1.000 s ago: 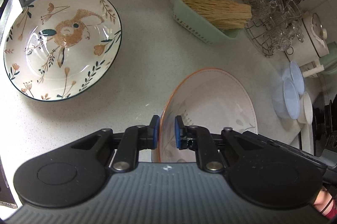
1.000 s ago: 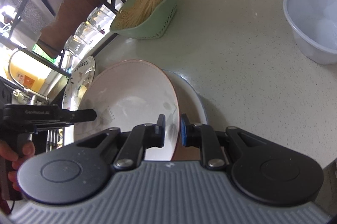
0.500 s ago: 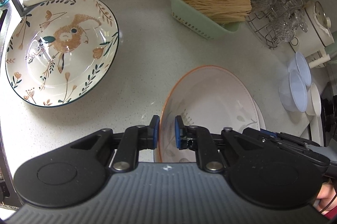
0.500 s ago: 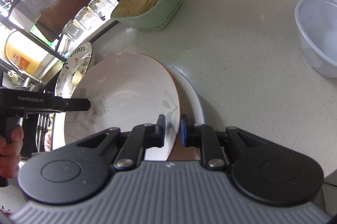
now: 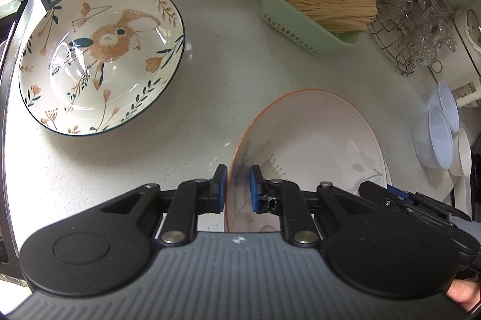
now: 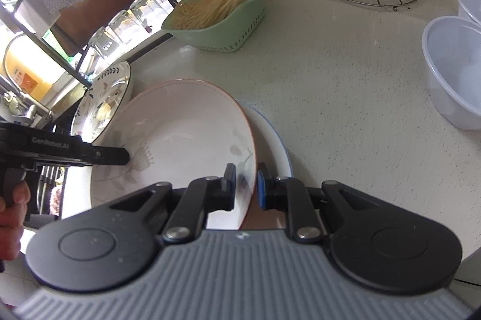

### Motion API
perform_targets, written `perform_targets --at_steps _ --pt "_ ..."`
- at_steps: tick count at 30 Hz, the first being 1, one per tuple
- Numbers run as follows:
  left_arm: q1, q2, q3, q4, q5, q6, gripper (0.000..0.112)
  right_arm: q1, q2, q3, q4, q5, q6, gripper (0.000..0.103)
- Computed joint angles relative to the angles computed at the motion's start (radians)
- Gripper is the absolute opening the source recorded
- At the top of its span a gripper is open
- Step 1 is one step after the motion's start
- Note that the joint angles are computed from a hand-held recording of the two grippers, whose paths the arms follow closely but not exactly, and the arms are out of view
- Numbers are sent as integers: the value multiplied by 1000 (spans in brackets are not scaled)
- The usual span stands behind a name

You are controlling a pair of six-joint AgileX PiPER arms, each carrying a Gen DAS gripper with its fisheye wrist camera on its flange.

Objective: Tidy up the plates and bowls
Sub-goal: 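Lower the held plate onto the pink-rose plate with both grippers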

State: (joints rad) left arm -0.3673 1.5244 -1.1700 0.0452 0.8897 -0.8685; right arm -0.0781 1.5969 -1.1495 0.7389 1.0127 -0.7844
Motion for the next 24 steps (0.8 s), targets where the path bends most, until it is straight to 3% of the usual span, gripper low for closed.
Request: perform_targets --at_steps 9,18,24 --pt "30 -23 33 -53 -26 -32 17 29 -31 32 -21 -65 -2 18" --pt "8 -47 40 -15 -22 -76 17 35 -53 56 -12 -99 -27 18" --pt "-40 -69 55 53 -27 -159 17 64 -117 112 5 -199 -89 17"
